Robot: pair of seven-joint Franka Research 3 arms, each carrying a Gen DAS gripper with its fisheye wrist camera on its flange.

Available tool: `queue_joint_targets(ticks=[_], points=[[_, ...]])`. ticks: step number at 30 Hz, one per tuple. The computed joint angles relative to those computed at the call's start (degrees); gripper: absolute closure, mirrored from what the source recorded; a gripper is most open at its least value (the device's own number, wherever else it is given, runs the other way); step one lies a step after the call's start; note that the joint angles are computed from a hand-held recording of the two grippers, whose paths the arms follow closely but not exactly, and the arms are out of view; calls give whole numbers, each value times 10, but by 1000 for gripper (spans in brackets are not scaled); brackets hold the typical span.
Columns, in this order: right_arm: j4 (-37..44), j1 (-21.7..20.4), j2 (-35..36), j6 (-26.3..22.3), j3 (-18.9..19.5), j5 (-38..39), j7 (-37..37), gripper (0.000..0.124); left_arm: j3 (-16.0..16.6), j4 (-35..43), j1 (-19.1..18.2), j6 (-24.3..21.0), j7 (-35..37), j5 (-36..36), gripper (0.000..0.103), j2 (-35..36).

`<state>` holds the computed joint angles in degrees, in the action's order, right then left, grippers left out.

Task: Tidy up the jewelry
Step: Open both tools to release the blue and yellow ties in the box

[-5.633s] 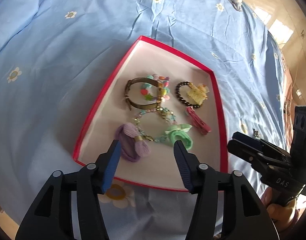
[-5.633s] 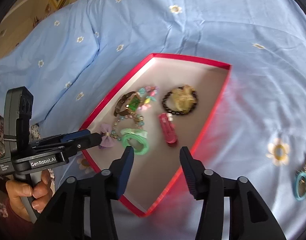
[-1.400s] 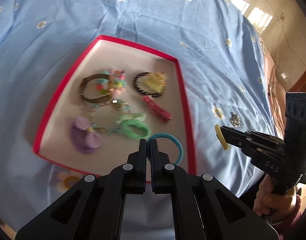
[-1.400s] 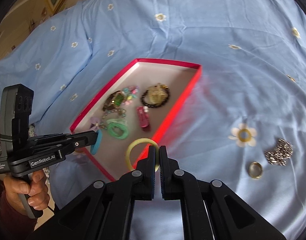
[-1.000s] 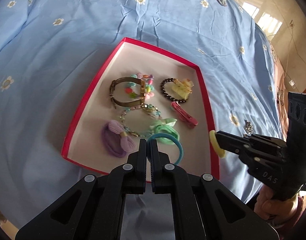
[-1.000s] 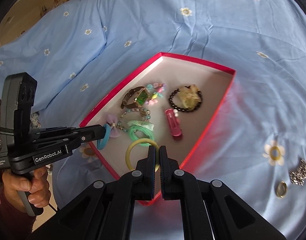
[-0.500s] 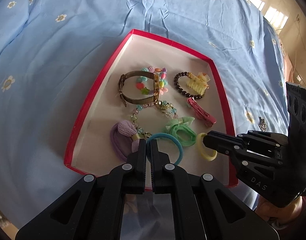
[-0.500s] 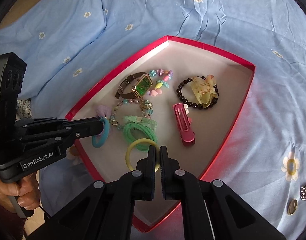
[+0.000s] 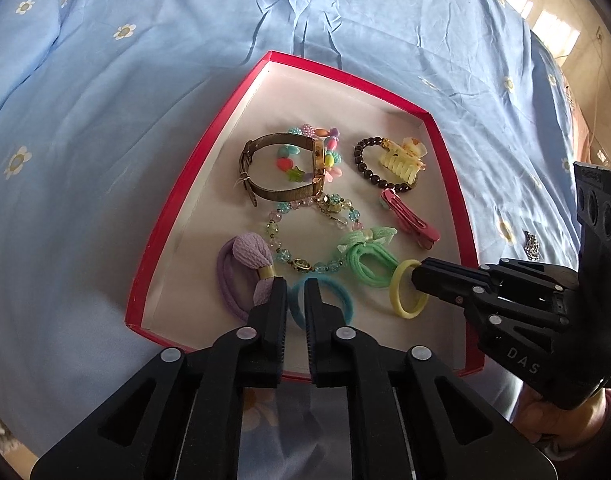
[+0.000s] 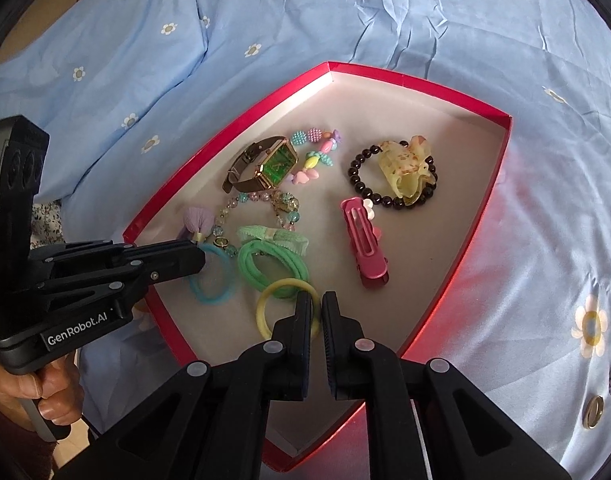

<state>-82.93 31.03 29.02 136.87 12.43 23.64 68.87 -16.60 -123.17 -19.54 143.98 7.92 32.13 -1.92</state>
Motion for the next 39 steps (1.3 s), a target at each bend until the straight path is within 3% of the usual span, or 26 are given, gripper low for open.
queue_joint_targets(ticks=[4,8,13,15,21,29,32,39], points=[[-6,-6,-7,4,2,12,-3,113,-1,-2,0,-6,-7,2,81,-6],[-10,-13,-12,5,5,26,-7,93,-3,-3,-1,-9,-13,6,72,-11],[-20,-17,-20,12,6,38,-11,89,-6,0,-2,-17,-24,14,59,-14],[-27,-19,-24,18,7,44,-13,82,-8,1,-3,-23,-27,18,56,-15],[-51,-26,-42,46,9,65,-20,76,-11,-1,-5,-28,-43,28,50,-23],[-86,-36,-66,81,15,99,-39,53,-20,-14,-5,-34,-91,57,29,-44],[-102,-45,-76,100,22,130,-55,49,-26,-24,-4,-32,-127,78,22,-54],[-161,-76,-111,149,47,264,-140,42,-38,-52,-2,-19,-201,109,19,-73]])
